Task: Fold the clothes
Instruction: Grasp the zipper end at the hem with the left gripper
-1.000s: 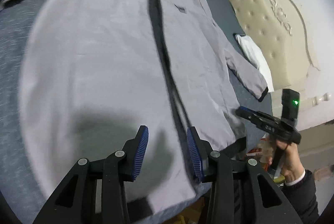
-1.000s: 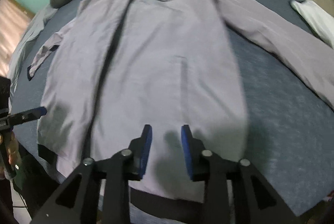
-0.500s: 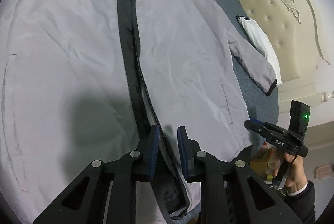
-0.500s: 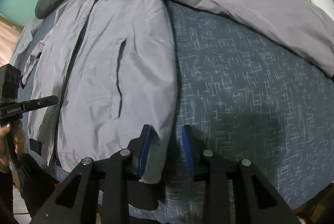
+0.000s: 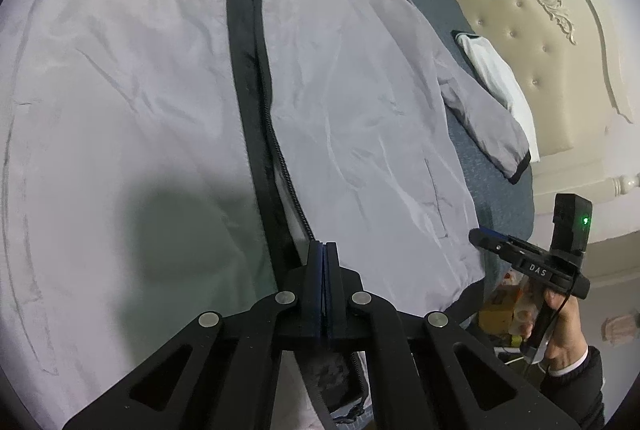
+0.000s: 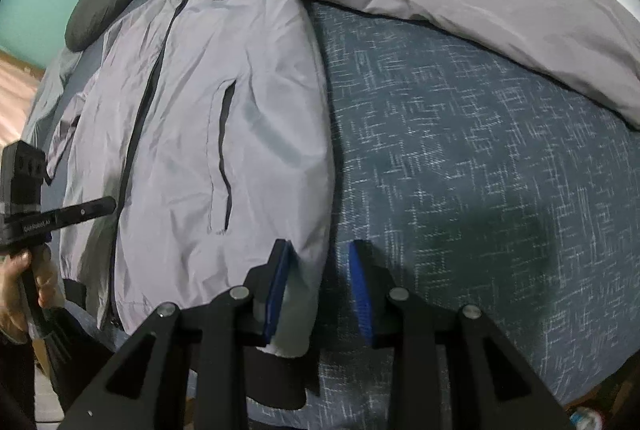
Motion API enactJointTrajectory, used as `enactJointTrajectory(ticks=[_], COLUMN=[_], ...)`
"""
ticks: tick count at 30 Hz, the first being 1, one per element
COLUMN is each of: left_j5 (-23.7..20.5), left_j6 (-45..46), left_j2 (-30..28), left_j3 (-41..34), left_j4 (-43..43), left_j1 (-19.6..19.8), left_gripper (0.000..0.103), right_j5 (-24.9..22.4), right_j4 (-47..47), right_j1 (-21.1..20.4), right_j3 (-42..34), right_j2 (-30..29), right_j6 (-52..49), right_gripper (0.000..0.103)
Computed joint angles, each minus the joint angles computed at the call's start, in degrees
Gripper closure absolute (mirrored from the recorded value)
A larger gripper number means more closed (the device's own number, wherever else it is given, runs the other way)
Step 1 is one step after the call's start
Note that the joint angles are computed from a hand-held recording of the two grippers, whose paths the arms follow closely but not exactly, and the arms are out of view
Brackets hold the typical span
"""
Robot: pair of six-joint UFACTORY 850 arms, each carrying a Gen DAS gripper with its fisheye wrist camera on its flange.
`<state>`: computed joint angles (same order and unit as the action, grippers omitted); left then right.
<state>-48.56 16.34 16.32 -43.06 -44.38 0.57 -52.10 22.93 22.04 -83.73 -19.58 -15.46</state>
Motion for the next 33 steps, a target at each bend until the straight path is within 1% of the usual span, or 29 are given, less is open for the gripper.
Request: enactJointTrajectory(ticks=[4,8,9,10,12,16,19,26,27,28,29,31,33], left_j5=[-0.3,0.86,0.87,0.97,1.22,1.89,1.71,0.62,0.49,0.38,0.32,0.41,0.42], left_j6=[-0.65,-3.08,-3.16,-3.12,-2.96,-3.03,-1.37,1.62,1.49,1.26,1.23,1.03,0.87], left_j2=[0.26,-0.59,-0.86,-1.13,-1.67,-2.39,-1.76,-0.01,0.0,-0.01,-0.04,-0.17,-0.41], left_j3=[-0.11,-0.81,-0.82,-0.75,-0.6,-0.17,0.32,0.75,0.75,0.72,0.72,0.62,0.55], left_j4=[0.45,2.87,2.44,1.96,0.97,1.93,1.19,-1.32,-1.22,-1.04,-1.14,-1.17,-1.11], left_j1=[-0.23,-1.69,-1.76,-1.78,-1.8,-1.86,-1.45,0.37,0.42,0.42,0.39,0.09,-0.13], left_gripper=[0.103,0.102,0.1,0.095,0.088,0.09,0.097,0.098,0.098,0.098,0.098,0.098,0.097], right_j5=[-0.17,-0.42,-0.38,-0.34,-0.33,-0.45,-0.63,-1.3,-1.33,-1.31,-1.31,-0.97,-0.77], right_j4=[0.17,0.17,0.25,0.33,0.16,-0.65,-0.43,2.79,3.67,4.56,5.45,6.81,7.77], right_j1=[-0.15,-0.27,-0.29,-0.25,-0.11,0.25,0.37,-0.31,-0.55,-0.79,-1.03,-1.44,-1.83], right_j3=[-0.27,-0.26,-0.11,-0.02,0.05,-0.15,-0.33,-0.01,0.12,0.25,0.38,0.77,0.98], right_j2=[-0.13,-0.16,-0.05,-0.01,-0.01,-0.24,-0.58,-1.24,-1.35,-1.46,-1.57,-1.38,-1.12], right_j6=[0.01,0.16,0.31,0.24,0.06,0.28,0.13,-2.07,-2.68,-3.28,-3.87,-4.81,-5.83], right_gripper=[0.072,0.072,0.072,0.072,0.072,0.071,0.07,0.07,0.073,0.083,0.087,0.093,0.095])
